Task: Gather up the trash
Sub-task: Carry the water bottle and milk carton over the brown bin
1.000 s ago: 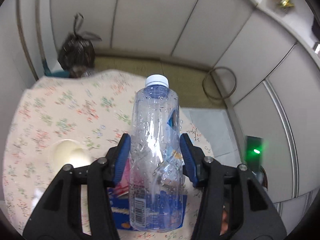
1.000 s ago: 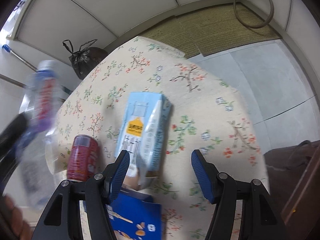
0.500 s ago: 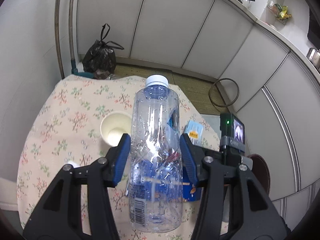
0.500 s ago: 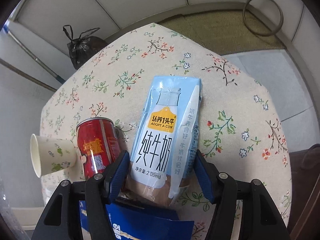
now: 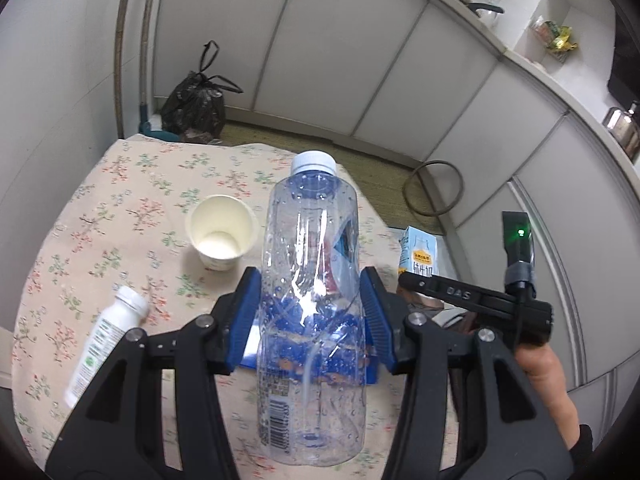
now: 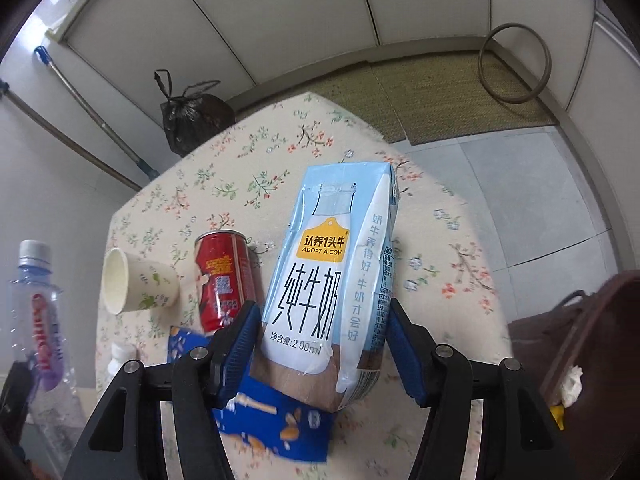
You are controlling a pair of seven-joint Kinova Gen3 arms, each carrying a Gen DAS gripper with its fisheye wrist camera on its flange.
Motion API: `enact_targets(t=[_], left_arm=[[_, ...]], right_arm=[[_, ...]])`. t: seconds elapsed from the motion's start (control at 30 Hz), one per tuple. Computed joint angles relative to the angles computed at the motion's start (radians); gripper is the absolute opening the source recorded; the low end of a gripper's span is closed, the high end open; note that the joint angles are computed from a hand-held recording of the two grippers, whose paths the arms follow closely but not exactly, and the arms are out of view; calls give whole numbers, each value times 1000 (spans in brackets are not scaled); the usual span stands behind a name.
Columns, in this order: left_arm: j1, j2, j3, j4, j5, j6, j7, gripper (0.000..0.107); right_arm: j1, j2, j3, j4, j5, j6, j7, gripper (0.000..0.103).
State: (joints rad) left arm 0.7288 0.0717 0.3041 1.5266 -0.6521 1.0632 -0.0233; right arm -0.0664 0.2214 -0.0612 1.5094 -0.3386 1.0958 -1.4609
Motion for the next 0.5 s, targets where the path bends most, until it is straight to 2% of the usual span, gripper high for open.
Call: enact_targets(t=[0.23, 0.5], left_arm=[[100, 75, 18, -106, -72, 53, -8, 53], [222, 166, -37, -234, -86, 77, -75, 53]], right_arm=[[96, -119, 52, -12, -43, 102, 137, 64], [189, -203, 143, -31, -51, 182, 239, 64]])
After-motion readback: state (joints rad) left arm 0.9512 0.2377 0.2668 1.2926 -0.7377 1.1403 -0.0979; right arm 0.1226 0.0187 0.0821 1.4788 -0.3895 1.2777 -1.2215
